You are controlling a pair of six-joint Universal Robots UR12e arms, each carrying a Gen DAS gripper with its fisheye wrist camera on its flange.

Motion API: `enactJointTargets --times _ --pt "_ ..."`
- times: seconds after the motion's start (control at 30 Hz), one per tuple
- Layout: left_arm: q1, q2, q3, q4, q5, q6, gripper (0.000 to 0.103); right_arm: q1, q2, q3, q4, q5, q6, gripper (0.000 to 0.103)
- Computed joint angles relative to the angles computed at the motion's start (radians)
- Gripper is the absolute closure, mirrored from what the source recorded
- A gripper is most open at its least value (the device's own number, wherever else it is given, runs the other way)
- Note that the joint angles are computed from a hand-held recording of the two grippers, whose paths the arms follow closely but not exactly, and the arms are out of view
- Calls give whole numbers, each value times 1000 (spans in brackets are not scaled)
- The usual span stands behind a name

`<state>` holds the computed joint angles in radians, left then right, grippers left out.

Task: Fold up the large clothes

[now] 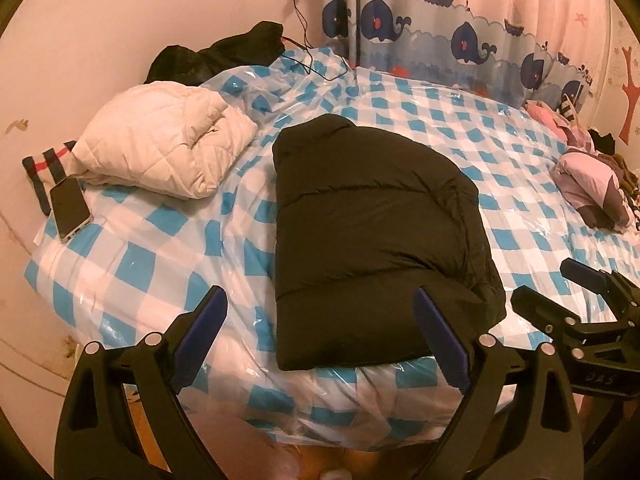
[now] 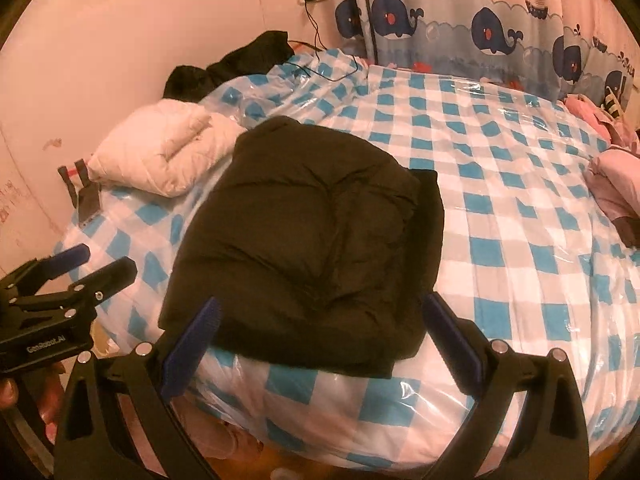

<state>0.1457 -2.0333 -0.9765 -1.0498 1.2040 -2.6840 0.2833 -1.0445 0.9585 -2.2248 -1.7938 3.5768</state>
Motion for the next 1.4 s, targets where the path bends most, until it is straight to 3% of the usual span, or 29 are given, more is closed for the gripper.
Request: enactJointTargets --times 0.37,1.4 --pt "-5 -5 10 -14 6 12 13 -1 10 -30 53 -21 4 7" --pt "-14 -15 19 -6 37 10 13 -10 0 -14 58 -10 11 7"
